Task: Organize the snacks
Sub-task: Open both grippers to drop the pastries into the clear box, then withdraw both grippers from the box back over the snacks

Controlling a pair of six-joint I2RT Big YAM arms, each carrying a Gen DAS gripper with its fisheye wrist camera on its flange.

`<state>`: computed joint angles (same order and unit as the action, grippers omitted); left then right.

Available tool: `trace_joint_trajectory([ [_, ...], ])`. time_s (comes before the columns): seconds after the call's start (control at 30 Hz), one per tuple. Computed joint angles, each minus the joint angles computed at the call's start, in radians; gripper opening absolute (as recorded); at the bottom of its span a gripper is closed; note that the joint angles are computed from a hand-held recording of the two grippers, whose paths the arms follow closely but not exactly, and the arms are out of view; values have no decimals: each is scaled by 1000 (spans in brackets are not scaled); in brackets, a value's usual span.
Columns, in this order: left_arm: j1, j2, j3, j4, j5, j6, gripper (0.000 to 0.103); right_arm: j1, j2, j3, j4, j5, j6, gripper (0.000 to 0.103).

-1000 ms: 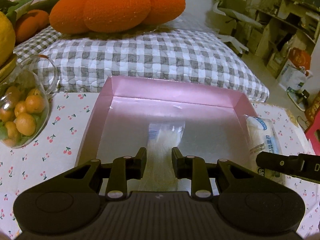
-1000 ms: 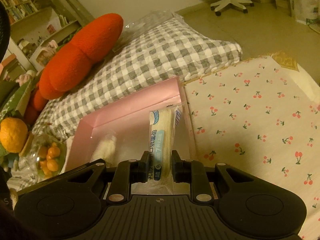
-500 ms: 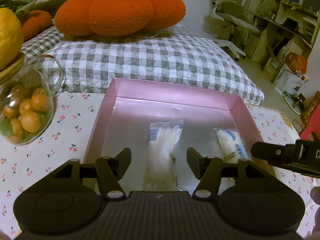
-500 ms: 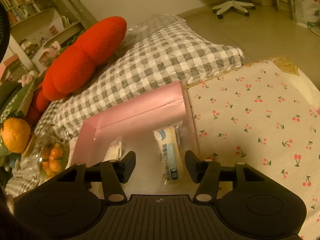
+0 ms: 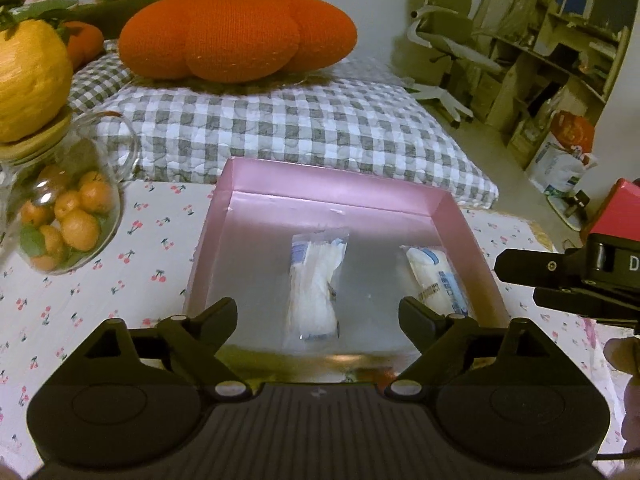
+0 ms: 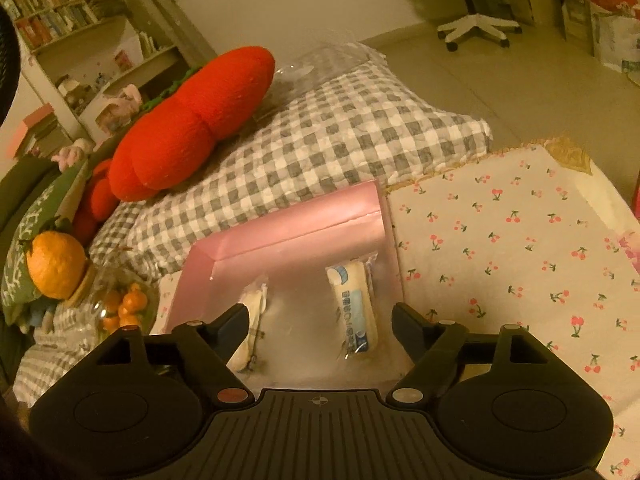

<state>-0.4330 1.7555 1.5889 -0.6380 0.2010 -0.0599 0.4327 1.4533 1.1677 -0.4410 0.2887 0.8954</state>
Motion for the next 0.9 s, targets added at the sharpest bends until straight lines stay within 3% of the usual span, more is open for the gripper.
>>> trace_joint_trajectory([
  [0.53,42,-107,-94,-63,-31,-13,101,87,-50,24,-121,53,2,88],
  [0.9,82,-185,-206,-40,25,-7,102,155,-92,-18,-142,109,-35,89],
])
